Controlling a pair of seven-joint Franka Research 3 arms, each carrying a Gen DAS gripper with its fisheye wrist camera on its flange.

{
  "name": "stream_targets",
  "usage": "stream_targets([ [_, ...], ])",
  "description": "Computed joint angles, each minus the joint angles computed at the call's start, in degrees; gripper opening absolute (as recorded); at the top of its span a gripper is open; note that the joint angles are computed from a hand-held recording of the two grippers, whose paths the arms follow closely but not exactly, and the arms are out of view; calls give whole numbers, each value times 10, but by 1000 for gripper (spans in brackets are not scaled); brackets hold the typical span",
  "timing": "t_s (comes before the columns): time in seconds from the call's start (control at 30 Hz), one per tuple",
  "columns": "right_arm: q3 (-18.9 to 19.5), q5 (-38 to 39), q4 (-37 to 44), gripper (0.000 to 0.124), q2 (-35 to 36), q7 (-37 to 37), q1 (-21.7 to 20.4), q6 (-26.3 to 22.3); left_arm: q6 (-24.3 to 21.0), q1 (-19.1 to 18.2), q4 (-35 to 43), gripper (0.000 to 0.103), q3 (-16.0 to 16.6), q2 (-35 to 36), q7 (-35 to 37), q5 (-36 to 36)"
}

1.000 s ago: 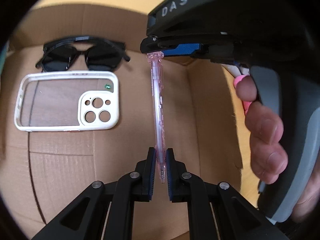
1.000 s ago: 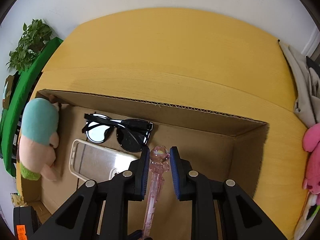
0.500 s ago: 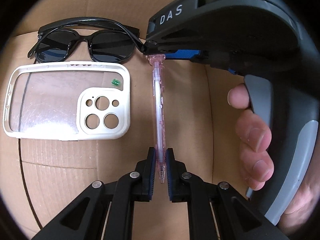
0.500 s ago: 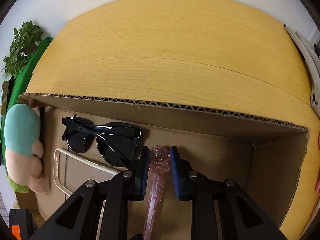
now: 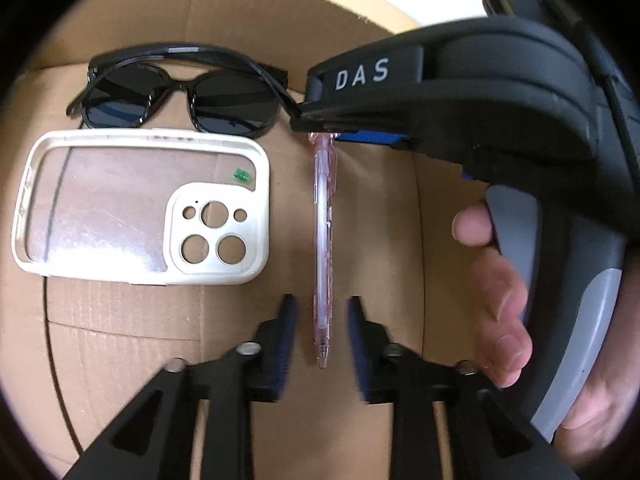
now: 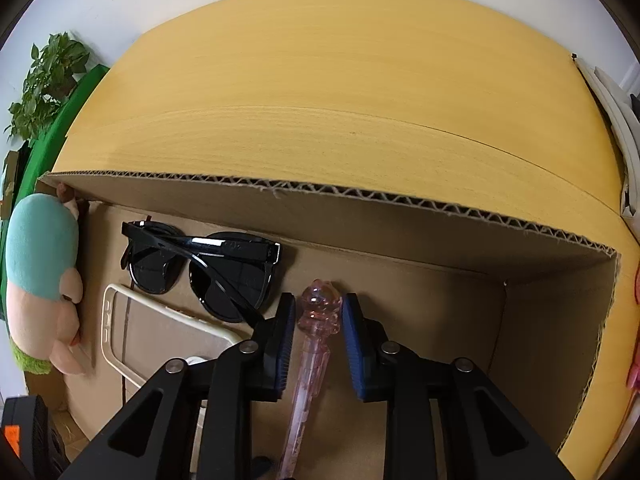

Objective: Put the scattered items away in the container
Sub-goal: 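Open both grippers and release the pen inside the box, then withdraw both grippers and move them to the white earbud case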

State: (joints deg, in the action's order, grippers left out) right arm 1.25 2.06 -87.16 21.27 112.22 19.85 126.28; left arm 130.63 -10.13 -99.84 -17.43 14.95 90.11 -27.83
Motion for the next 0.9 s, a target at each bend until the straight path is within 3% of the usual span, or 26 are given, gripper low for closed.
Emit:
stream_targets([
  [0.03, -1, -2, -3, 39, -3, 2, 1, 3, 6, 0, -5, 42, 0, -5, 1, 2],
  [0.1, -2, -7, -10, 49, -11, 11, 3, 10, 10, 1, -10, 42, 1, -12, 4, -1],
  [0.4, 4, -31, -55, 68, -74, 31, 11, 29, 26, 3, -66, 42, 10, -81, 60, -35],
  [0.5, 12, -33, -118, 85, -133, 48, 12, 70, 43, 1, -115, 50, 23, -134, 96, -58],
  [0.67, 40, -59, -256, 92, -254, 107, 18, 151, 77, -11, -212, 54, 68, -238, 160, -69],
  [0.83, 107, -89, -410, 96, -376, 212, 23, 235, 96, -6, -299, 54, 116, -329, 191, -26],
  [0.9, 140, -87, -439, 96, -387, 237, 14, 258, 106, -6, -332, 54, 128, -356, 176, -5],
])
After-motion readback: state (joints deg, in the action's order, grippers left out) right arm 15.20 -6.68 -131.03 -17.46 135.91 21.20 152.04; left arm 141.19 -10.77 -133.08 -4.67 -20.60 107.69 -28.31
